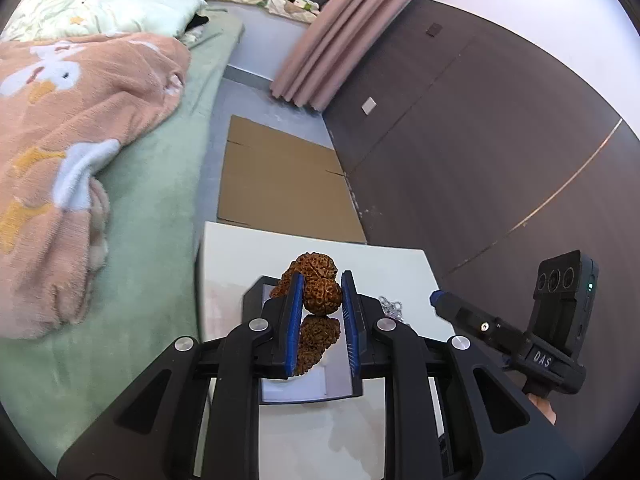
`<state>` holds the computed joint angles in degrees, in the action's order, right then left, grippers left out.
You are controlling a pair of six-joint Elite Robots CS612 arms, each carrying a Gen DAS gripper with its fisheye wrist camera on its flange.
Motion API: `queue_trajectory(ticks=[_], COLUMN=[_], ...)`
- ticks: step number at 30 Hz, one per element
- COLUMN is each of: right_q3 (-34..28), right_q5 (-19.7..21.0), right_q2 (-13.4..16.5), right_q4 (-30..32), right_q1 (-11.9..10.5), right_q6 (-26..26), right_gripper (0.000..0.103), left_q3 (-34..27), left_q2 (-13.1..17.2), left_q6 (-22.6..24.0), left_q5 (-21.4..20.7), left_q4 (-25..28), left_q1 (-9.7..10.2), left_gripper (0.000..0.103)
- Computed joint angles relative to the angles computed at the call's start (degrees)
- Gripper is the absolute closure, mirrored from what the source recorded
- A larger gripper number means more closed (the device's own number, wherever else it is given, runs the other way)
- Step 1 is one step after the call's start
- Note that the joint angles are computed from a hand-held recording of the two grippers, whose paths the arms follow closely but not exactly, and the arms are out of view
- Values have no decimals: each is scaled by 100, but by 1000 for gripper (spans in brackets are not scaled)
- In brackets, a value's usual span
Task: Organize jewelry
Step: 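Carry the bracelet into the black box and open the left tool while the right tool sets the bag aside, then move the left tool back over the jewelry pile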
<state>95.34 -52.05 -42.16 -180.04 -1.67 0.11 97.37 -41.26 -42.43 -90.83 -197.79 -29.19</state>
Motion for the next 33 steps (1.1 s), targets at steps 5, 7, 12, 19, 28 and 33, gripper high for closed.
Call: queue_trajectory(ticks=[5, 7, 12, 19, 28, 33], right_q3=[70, 73, 135, 349, 481, 393], right_q5=[-366, -452, -463, -602, -886, -983], right_q2=[-52, -58, -107, -266, -327, -230], right_q4=[55, 123, 97, 112, 617, 985], right_q1=[-101, -145, -289, -575, -736, -829], right_q6=[108, 141, 229, 352, -147, -152], right_gripper=[25, 25, 25, 24, 34, 40], left_q3=[-207, -256, -202, -286, -644, -876], left_q2=[132, 112, 73, 92, 246, 360], left_q6=[88, 135, -90, 163, 523, 691], left_q5=[-452, -292, 420, 501, 357, 208], left_q4=[44, 399, 607, 679, 1127, 1374], left_q1=[-22, -73, -134, -230, -445, -541], left_gripper=[84, 83, 40, 39, 40, 40])
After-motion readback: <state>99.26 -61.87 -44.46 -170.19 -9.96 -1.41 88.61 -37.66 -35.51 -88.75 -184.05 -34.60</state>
